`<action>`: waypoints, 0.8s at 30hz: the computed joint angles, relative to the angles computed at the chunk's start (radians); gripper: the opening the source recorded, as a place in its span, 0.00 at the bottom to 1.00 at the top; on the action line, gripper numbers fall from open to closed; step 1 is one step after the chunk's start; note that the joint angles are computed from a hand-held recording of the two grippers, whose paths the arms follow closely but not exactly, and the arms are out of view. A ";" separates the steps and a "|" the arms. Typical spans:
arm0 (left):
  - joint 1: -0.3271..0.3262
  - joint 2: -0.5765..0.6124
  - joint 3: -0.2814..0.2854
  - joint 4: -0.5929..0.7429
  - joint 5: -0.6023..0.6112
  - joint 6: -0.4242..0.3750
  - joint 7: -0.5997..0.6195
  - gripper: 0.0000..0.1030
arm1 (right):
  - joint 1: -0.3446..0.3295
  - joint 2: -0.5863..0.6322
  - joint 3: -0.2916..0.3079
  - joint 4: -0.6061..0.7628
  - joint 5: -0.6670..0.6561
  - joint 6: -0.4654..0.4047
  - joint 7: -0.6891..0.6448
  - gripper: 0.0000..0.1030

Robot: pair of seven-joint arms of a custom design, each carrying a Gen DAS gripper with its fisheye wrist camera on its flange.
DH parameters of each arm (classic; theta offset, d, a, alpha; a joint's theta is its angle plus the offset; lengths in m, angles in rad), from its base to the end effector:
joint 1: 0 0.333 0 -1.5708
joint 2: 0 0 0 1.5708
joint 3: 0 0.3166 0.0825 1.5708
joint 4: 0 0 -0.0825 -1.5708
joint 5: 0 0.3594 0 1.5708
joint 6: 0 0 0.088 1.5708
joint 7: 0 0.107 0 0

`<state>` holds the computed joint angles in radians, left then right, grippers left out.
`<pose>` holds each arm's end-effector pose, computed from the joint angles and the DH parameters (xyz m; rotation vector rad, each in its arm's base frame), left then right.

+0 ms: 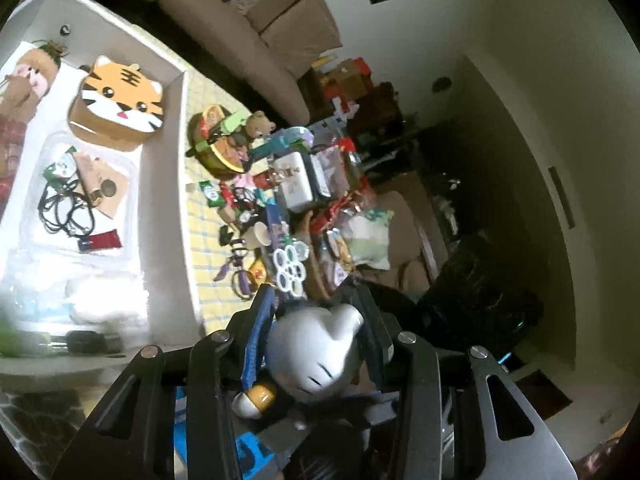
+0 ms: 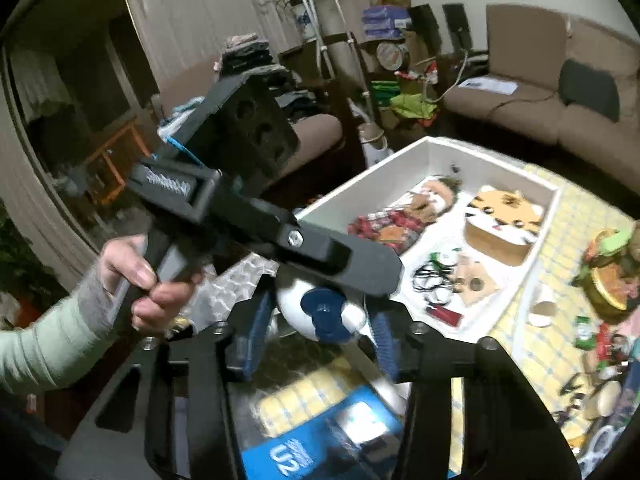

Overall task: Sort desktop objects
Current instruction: 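Lower the Hello Kitty figure into the tray beside the doll and open the right tool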

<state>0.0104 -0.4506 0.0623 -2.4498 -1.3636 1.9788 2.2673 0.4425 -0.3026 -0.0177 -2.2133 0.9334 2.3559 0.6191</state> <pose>0.4073 -0.0300 0.5179 1.5769 -1.5564 1.4620 0.4315 0.2061 0.5643 -2.1027 0.8069 0.0518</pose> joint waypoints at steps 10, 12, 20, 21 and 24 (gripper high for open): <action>0.069 0.064 0.040 0.079 -0.040 0.090 0.014 0.55 | -0.033 0.197 0.076 0.242 -0.214 0.025 0.173 0.40; 0.088 0.090 0.049 0.103 -0.036 0.107 -0.004 0.55 | -0.046 0.248 0.090 0.316 -0.295 0.021 0.252 0.40; 0.138 0.234 0.023 0.186 0.003 0.238 -0.061 0.61 | -0.074 0.619 0.152 0.753 -0.577 -0.036 0.482 0.40; 0.141 0.261 0.021 0.200 -0.006 0.240 -0.063 0.61 | -0.066 0.690 0.153 0.831 -0.631 -0.057 0.511 0.40; 0.150 0.313 -0.002 0.229 0.004 0.290 -0.067 0.61 | -0.049 0.858 0.158 1.024 -0.749 -0.127 0.558 0.40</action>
